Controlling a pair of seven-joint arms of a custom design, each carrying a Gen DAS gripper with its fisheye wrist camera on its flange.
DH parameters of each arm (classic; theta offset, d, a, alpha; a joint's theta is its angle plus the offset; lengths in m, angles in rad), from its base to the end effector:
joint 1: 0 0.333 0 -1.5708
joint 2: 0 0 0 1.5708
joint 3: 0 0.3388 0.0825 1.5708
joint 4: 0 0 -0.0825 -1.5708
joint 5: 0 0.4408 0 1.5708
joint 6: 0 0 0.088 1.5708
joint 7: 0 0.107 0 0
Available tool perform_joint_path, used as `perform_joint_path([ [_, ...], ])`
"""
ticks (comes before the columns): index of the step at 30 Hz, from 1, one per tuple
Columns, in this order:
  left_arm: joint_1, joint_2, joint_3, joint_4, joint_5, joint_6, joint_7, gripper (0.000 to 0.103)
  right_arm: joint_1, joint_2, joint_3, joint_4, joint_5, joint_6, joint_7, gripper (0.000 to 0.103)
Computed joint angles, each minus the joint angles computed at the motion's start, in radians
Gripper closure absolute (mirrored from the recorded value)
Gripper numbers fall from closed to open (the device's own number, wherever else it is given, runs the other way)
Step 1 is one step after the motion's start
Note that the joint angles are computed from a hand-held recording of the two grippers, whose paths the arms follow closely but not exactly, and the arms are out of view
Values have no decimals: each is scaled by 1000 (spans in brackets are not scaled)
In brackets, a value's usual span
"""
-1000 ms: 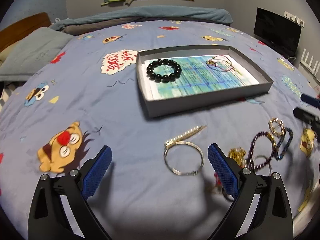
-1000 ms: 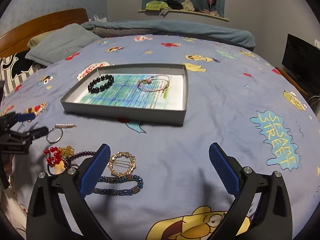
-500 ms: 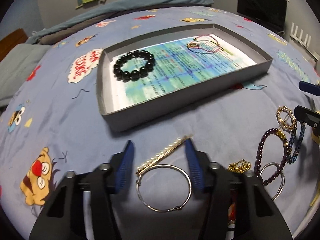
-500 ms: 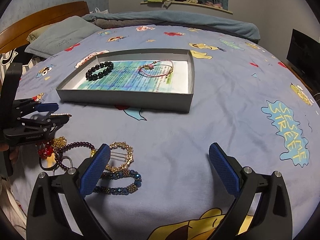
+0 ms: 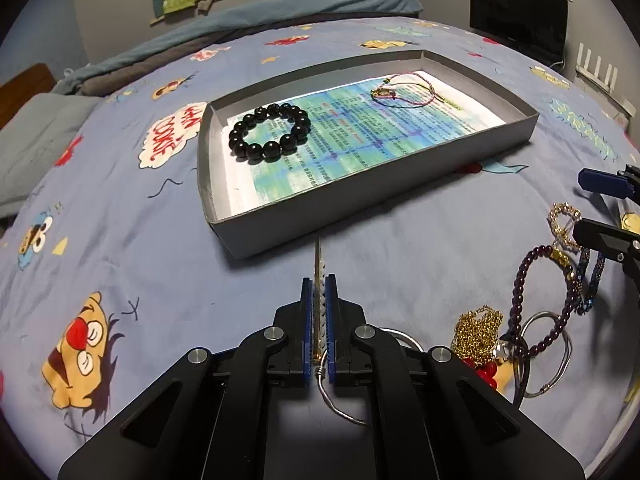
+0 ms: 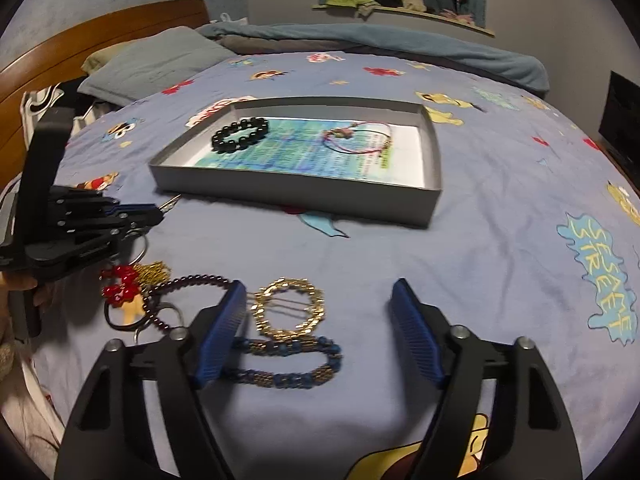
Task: Organize jewelry
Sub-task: 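Grasp the silver pearl-bar bangle with left tool while right grasps gold brooch, then carry the silver bangle into the tray while right carries the gold brooch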
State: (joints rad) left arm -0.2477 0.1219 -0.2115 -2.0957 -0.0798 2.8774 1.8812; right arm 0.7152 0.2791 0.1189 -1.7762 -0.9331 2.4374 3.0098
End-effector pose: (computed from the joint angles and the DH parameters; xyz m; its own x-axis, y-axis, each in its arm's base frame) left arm 0.5946 -0.2850 0.4303 -0.6057 -0.7892 -0.1016 -0.5897 0.5310 -0.6085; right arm 0.4920 0.5297 0.4392 0.0133 -0.9995 -0.0294 -0.7123 0.0112 -0.7018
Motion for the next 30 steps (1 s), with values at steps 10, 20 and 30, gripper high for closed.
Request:
perform_joint_path([
  [10, 25, -12, -29, -5, -154, 4, 114, 97, 18, 36, -7, 35, 32, -2, -106, 63],
  [20, 13, -43, -24, -32, -205, 50, 151, 97, 13, -2, -8, -2, -55, 0, -1, 63],
  [30, 25, -97, -37, -68, -355, 142, 251, 97, 15, -16, -2, -12, -117, -23, 80, 63],
])
